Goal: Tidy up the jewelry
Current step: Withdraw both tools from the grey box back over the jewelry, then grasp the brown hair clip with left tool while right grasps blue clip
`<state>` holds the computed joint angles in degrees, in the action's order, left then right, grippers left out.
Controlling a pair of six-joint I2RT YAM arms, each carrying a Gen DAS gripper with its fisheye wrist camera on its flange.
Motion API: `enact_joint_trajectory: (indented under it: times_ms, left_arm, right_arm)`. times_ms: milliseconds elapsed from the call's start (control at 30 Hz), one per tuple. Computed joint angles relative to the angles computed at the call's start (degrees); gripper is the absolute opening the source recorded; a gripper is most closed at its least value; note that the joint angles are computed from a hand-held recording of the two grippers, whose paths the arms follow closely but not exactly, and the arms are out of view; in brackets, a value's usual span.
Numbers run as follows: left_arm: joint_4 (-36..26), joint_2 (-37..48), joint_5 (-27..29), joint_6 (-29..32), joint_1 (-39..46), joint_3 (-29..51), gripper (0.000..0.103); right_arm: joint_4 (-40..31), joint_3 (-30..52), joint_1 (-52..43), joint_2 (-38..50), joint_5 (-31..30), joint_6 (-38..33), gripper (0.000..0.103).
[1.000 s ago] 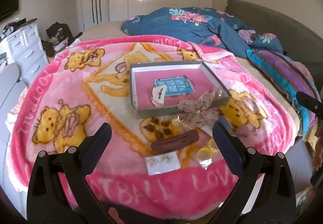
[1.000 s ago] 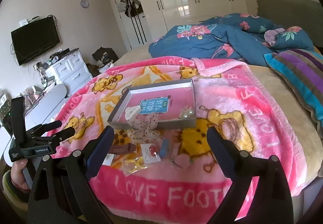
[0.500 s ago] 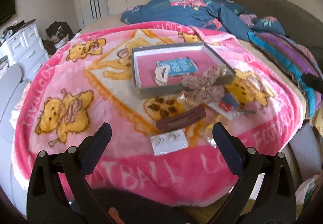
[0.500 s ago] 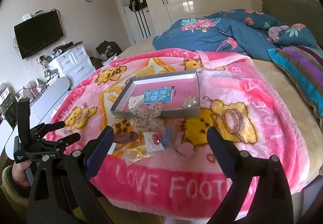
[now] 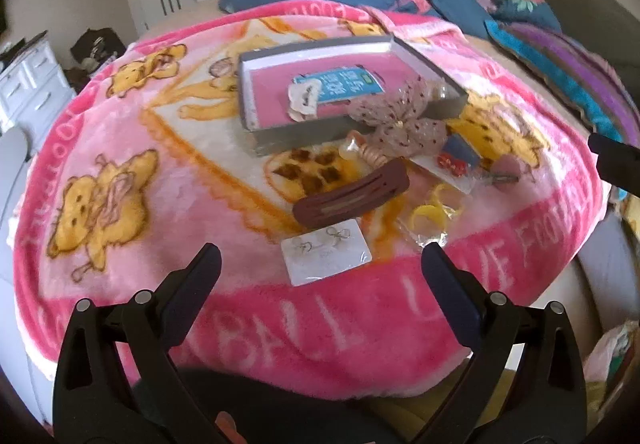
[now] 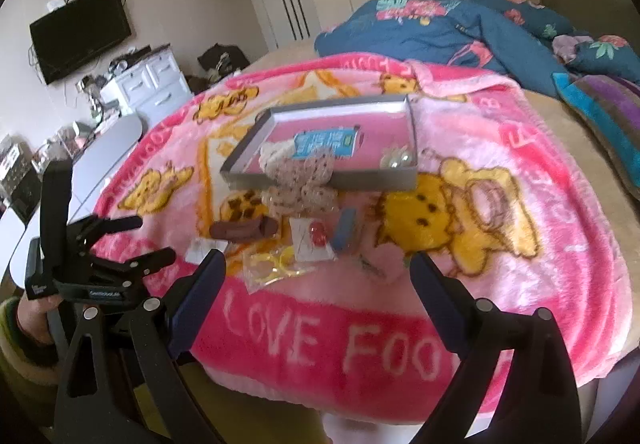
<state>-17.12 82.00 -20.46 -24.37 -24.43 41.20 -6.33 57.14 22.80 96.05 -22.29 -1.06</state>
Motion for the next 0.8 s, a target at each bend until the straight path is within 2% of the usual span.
enact_joint_trajectory:
  times_ms: [133, 333, 533, 600, 667, 800]
  left_arm:
    - [0.44, 6.64, 2.62, 4.52, 2.43, 4.44, 0.094]
    - [-0.40, 15.87, 3.18, 11.92, 4.80, 11.87, 0.094]
    - [-0.64, 21.90, 4.53, 17.91, 6.86, 16.55, 0.093]
    - [-0.56, 23.31, 5.34, 19.06, 7.41, 17.20, 0.090]
    - [-0.51, 24.11, 7.47, 19.39, 7.96, 17.50, 0.085]
    - [0.35, 25.47, 8.88, 20.96, 8.16, 18.21, 0.079]
  right_arm:
    - [0.02, 1.27, 0.31, 2.93, 0.21, 0.25, 0.093]
    - [-0.95, 5.17, -0.28, 7.56, 0.43, 0.55, 0.093]
    - [-4.08, 12.59, -0.58, 13.87, 0.65, 0.58, 0.092]
    - [-5.30, 15.81, -0.35, 16.41, 0.86, 0.44, 0.092]
    - [-7.40, 20.38, -0.06, 19.93, 0.81, 0.55, 0.089]
    - [-14.84, 31.78, 0.51, 28.87, -0.78, 0.85, 0.073]
